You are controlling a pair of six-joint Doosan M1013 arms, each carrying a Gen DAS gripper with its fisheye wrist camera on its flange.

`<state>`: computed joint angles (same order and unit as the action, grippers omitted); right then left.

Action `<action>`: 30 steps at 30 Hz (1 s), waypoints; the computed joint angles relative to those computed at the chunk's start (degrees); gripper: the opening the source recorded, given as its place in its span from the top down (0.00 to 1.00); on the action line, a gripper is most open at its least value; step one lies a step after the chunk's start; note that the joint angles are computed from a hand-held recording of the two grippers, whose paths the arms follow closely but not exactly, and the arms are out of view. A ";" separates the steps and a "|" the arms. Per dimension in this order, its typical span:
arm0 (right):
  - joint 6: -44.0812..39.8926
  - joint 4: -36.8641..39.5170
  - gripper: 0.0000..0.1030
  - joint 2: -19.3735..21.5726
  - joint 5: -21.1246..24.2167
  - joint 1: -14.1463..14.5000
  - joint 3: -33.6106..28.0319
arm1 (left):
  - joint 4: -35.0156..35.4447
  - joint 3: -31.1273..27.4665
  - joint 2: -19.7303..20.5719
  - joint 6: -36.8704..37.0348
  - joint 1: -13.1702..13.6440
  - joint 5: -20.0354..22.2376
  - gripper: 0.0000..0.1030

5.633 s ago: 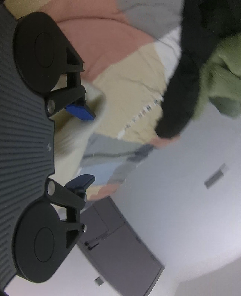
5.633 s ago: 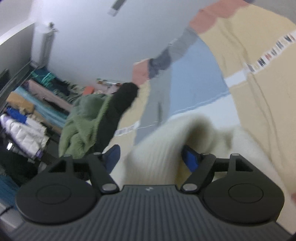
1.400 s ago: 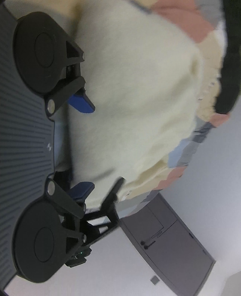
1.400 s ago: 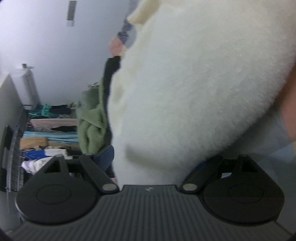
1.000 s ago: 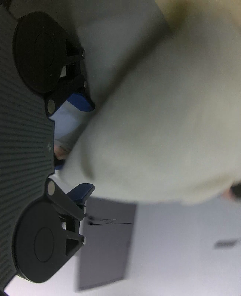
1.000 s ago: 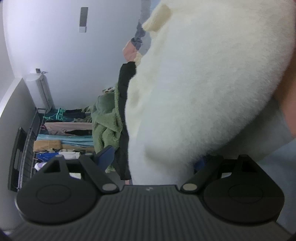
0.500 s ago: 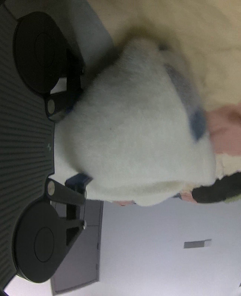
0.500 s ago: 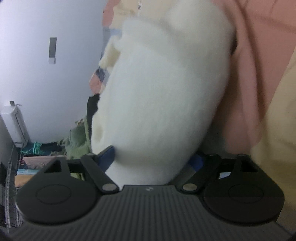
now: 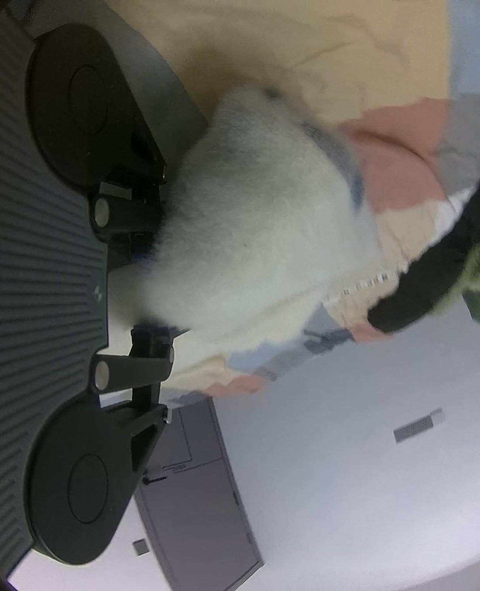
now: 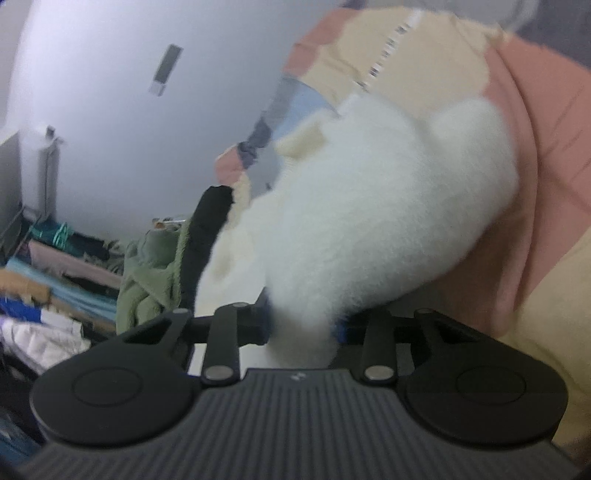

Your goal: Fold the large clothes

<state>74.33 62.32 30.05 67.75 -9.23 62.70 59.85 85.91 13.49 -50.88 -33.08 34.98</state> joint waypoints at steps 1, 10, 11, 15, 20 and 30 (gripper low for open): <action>-0.90 0.30 0.66 -0.40 0.50 -0.29 0.00 | 0.26 0.10 -0.49 0.56 -0.62 0.77 0.69; -5.84 1.26 0.66 -4.14 8.96 -3.70 0.35 | -5.49 2.20 -5.67 9.38 -5.39 4.43 0.68; -6.90 1.41 0.66 -4.55 9.79 -4.10 0.57 | -5.63 2.88 -6.29 9.38 -5.99 4.38 0.68; -8.44 0.57 0.66 -5.23 12.09 -4.68 1.08 | -7.37 4.74 -7.44 7.65 -6.11 2.96 0.67; -7.25 -2.79 0.62 -4.31 12.01 -3.90 0.12 | -14.14 4.85 -6.43 14.26 -3.40 -1.56 0.51; -6.43 -0.29 0.42 -2.72 13.57 -3.75 -3.54 | -9.52 1.49 -5.48 23.65 -2.12 -2.06 0.42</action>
<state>67.90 62.03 27.32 81.33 -12.98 59.16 50.33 87.40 8.02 -27.22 -35.20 32.93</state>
